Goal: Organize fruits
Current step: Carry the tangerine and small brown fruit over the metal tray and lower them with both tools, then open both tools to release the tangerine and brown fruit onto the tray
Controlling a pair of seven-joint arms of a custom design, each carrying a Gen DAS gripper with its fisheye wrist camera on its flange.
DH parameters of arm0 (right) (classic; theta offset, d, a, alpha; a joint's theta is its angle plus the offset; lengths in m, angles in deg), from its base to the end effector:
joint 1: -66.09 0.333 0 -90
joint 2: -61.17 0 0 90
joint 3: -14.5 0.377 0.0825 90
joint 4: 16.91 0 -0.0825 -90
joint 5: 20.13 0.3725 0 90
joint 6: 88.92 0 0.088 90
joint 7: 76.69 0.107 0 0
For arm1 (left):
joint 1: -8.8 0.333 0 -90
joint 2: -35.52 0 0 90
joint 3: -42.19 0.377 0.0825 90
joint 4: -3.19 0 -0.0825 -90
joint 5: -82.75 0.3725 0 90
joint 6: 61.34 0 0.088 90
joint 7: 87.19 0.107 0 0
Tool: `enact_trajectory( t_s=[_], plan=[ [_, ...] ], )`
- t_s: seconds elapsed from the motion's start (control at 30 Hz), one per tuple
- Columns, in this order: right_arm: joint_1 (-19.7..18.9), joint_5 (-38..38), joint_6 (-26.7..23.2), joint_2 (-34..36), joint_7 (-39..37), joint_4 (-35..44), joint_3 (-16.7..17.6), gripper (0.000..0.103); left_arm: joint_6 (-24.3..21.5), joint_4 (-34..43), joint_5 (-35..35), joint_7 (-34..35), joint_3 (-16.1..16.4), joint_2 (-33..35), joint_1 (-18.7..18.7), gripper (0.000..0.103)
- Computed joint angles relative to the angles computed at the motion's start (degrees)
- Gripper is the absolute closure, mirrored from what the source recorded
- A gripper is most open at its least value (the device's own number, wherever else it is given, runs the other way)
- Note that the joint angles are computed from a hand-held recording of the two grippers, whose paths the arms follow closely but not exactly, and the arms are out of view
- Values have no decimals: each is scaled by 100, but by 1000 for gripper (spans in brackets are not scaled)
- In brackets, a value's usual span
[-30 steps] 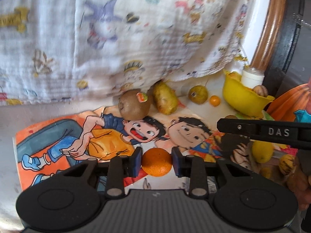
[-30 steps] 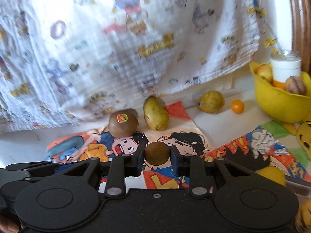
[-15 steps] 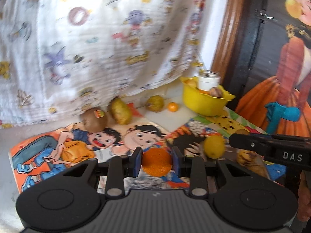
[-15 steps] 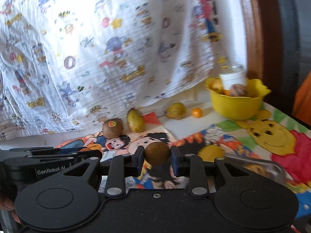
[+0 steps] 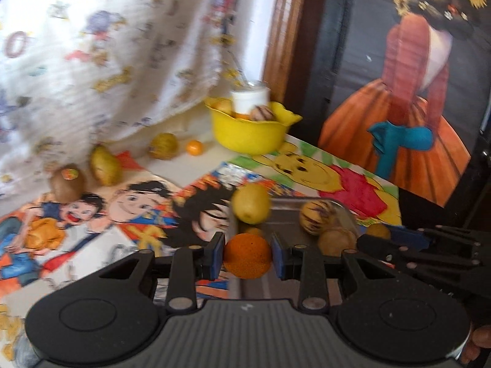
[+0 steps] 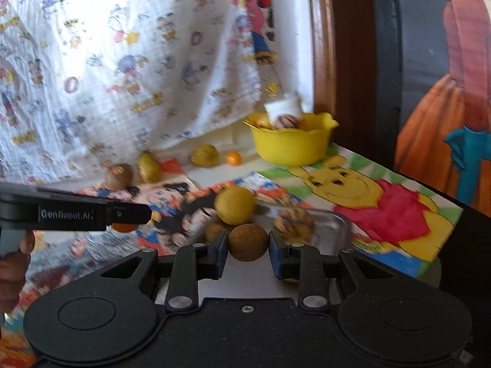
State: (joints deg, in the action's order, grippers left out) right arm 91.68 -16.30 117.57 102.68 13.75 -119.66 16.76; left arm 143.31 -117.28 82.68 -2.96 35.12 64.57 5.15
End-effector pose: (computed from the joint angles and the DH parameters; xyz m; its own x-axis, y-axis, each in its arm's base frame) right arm 0.6541 0.3278 0.3344 0.4051 -0.9114 -0.0719 -0.4535 -0.1320 -0.8814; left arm 0.6439 -0.1101 0.3564 -0.1114 -0.9835 0.1426 -0.5834 -0.0514 -0.8105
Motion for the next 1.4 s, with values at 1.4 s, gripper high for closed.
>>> enact_trajectory(
  t_s=[1.4],
  plan=[
    [307,414,-246,777,-441,538,-474,69,-935,1345,502,557,-331,1197,198,63]
  ],
)
